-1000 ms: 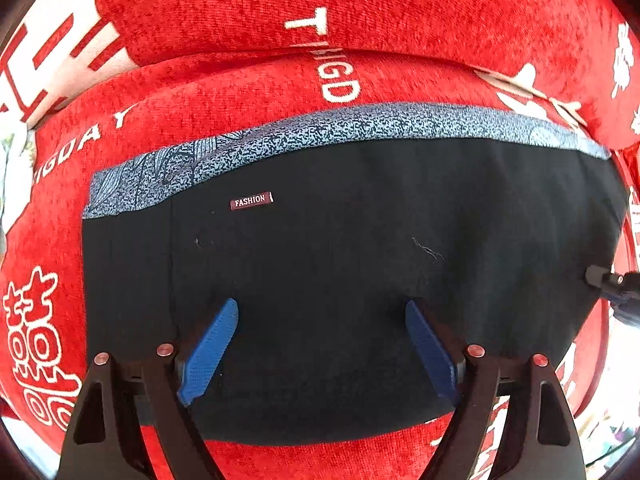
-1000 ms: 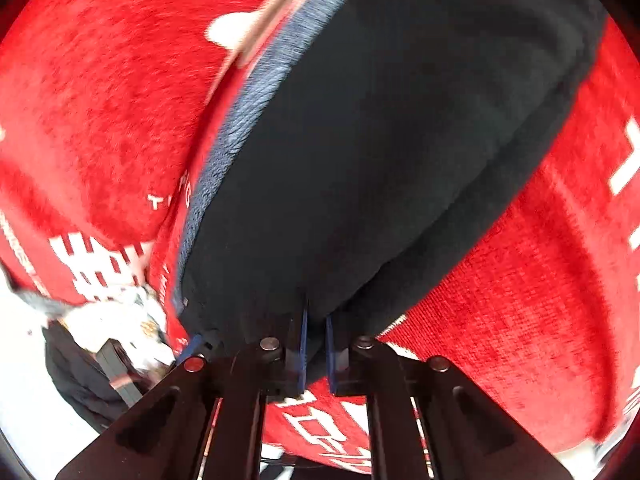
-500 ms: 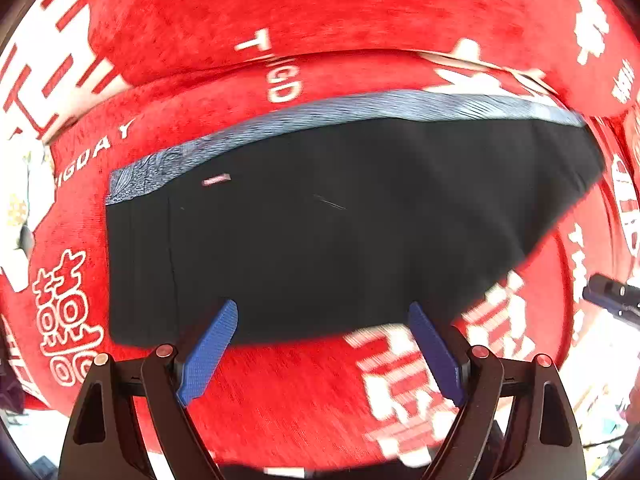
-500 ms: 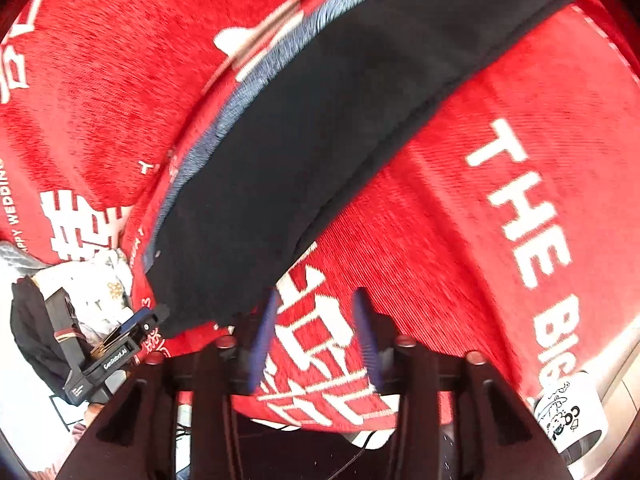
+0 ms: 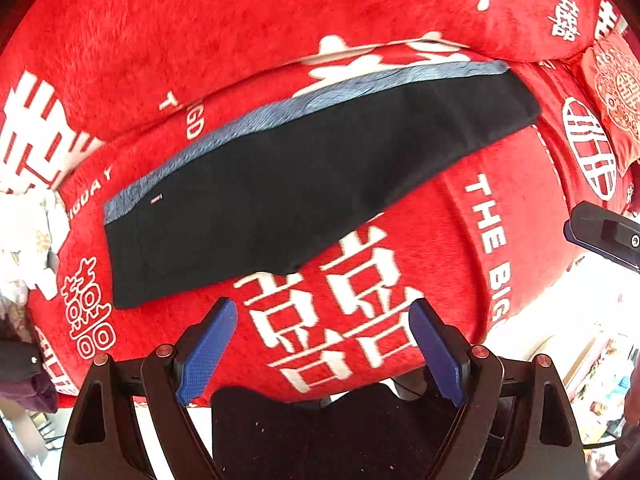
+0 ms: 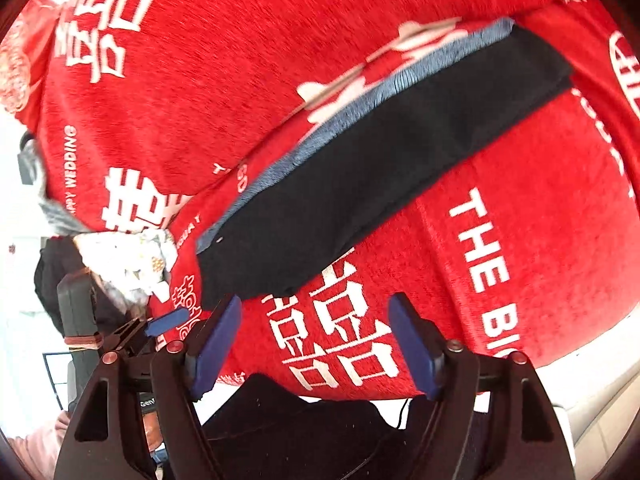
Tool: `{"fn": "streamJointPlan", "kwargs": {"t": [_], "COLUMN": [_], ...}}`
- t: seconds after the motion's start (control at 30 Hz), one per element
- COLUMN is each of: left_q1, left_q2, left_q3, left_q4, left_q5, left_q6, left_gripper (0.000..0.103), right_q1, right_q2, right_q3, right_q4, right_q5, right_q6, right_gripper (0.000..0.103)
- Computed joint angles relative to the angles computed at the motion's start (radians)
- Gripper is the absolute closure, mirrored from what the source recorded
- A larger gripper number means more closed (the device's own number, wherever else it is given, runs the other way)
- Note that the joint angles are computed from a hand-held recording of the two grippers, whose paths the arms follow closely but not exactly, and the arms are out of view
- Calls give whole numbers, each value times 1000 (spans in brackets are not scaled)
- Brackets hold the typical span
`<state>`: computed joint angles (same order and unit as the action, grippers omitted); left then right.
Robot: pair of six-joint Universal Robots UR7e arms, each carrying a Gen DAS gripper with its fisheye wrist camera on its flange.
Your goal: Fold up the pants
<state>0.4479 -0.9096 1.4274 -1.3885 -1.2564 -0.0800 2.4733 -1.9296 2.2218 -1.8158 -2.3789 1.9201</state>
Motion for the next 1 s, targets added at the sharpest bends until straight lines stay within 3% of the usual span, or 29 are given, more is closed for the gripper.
{"fn": "streamJointPlan", "kwargs": {"t": [0.3, 0.53, 0.7, 1.0], "left_q1": [-75, -61, -38, -37], "left_q2": [-16, -39, -74, -107], "left_q3": [-33, -34, 26, 85], "left_q4": [5, -9, -26, -48], "left_q5": [-11, 8, 5, -52], "left_q6": [-27, -26, 19, 145], "left_gripper": [14, 14, 14, 14], "right_q1": [129, 154, 175, 265], "right_q2": [-11, 27, 96, 239], "right_q3": [-114, -124, -113, -160], "right_q4": [333, 352, 322, 440], "right_q5": [-11, -71, -71, -9], "right_q6": [253, 360, 460, 810], "right_gripper": [24, 24, 24, 24]}}
